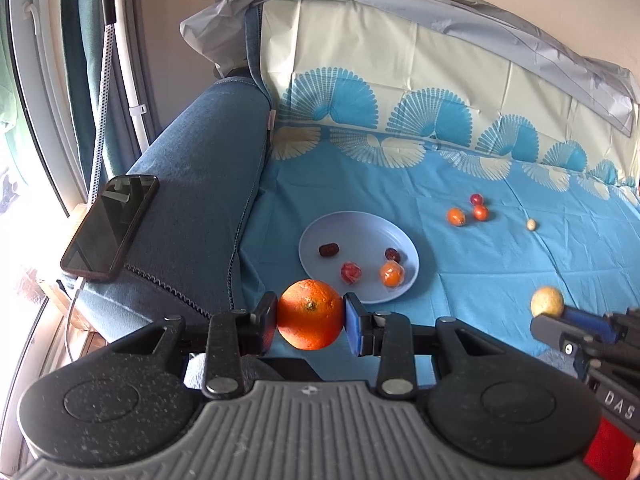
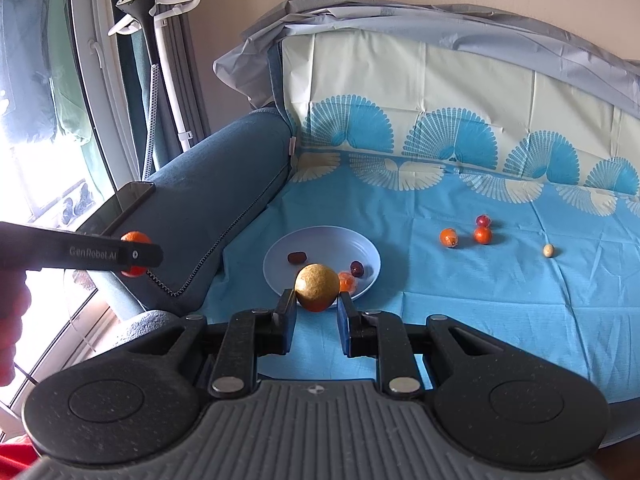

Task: Organize fruits
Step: 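Carry the tan fruit and the tangerine over the plate with both tools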

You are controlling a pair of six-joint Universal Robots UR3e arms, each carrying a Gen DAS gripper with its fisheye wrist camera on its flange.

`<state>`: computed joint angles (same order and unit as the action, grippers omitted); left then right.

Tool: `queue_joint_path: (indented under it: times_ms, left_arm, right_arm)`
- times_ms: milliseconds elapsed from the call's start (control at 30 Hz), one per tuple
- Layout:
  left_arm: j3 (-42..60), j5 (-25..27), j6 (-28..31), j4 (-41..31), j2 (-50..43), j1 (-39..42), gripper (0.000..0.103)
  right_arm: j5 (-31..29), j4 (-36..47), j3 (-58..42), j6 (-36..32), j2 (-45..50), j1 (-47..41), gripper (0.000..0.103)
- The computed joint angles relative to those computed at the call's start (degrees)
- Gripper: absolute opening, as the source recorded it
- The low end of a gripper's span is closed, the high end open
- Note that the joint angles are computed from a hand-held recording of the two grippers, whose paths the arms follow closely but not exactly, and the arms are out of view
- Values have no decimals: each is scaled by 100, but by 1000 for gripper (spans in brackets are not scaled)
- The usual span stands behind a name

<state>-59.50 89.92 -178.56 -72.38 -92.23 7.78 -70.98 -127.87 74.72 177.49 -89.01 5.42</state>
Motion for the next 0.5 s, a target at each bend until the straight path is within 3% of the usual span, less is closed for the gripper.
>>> queue_joint_path:
  times_ms: [333,500]
  left_arm:
    - [1228,-84,-29,-232,-1102,32,39]
    - [2309,-128,-3,-525,-1967,-30,39]
  right_arm:
    - [-64,-2,-774,84,946,143,23]
    - [-135,31,-1401,130,1614,220,23]
